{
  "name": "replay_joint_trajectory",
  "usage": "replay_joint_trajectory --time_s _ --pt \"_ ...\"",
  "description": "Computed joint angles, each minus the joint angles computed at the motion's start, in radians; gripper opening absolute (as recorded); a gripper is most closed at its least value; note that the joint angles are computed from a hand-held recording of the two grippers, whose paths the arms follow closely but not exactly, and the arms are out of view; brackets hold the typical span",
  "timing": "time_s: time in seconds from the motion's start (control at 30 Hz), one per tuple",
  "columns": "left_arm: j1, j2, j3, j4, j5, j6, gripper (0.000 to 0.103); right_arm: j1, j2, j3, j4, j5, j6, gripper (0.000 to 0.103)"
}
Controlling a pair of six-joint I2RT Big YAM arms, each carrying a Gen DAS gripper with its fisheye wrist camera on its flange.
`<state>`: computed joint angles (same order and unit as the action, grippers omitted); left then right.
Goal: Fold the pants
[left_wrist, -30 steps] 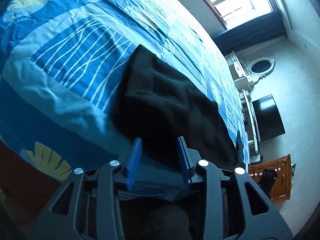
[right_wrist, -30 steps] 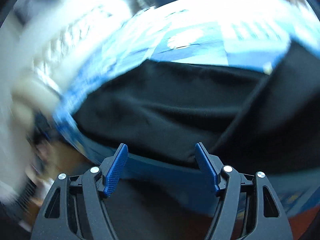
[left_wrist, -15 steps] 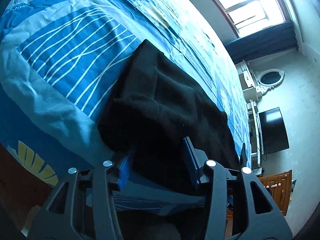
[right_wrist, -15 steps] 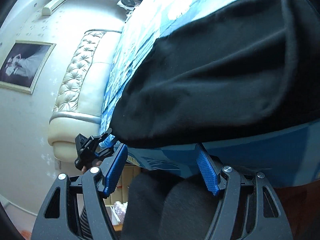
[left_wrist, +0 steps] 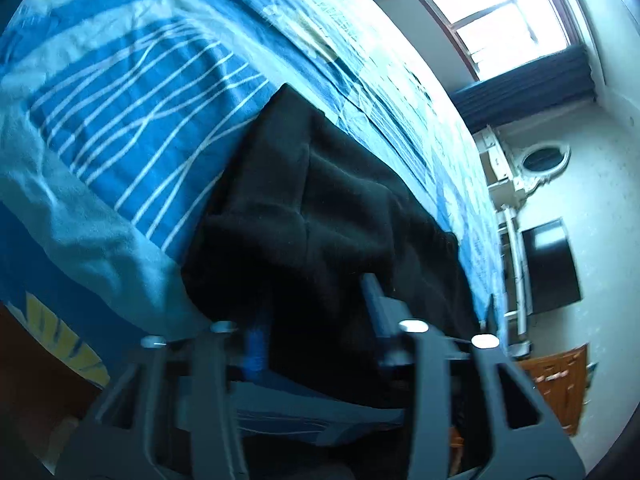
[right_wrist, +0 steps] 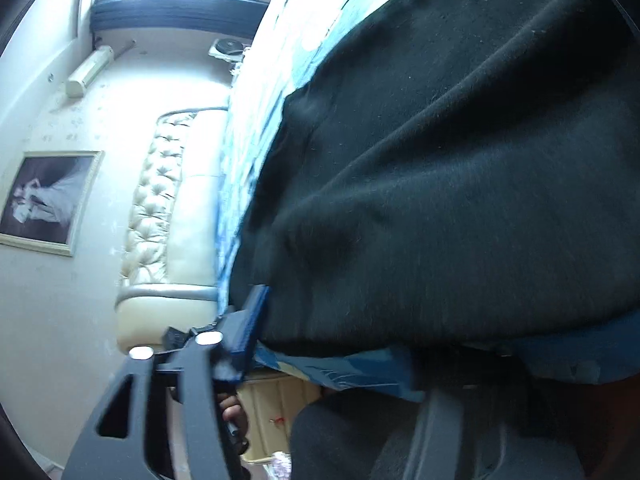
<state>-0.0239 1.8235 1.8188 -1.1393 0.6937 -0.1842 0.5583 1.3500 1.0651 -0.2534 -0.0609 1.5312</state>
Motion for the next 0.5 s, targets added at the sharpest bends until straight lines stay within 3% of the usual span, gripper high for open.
replay_joint_trajectory --time_s 0.03,0.07,0.3,0.4,0.5 --pt "-0.005 -0.002 0.003 -0.004 -0.021 0.018 0.009 -0.001 0.002 0.005 -0.012 -0.005 -0.005 0.021" --pt "-0.008 -0.008 0.001 -0.003 -0.035 0.033 0.008 -0.001 -0.003 0.011 -0.027 -0.004 -0.018 0.013" --pt "0.001 -0.041 -0.01 -0.022 -0.052 0.075 0.007 0.005 -0.054 0.032 -0.115 0.025 -0.125 0.009" --pt "0.006 -0.035 -0.031 -0.034 -0.062 0.096 0.007 0.0 -0.051 0.008 -0.139 0.012 -0.118 0.008" --pt "0.019 -0.025 -0.059 -0.021 -0.031 0.072 0.007 -0.013 -0.054 -0.037 -0.107 -0.009 -0.076 0.008"
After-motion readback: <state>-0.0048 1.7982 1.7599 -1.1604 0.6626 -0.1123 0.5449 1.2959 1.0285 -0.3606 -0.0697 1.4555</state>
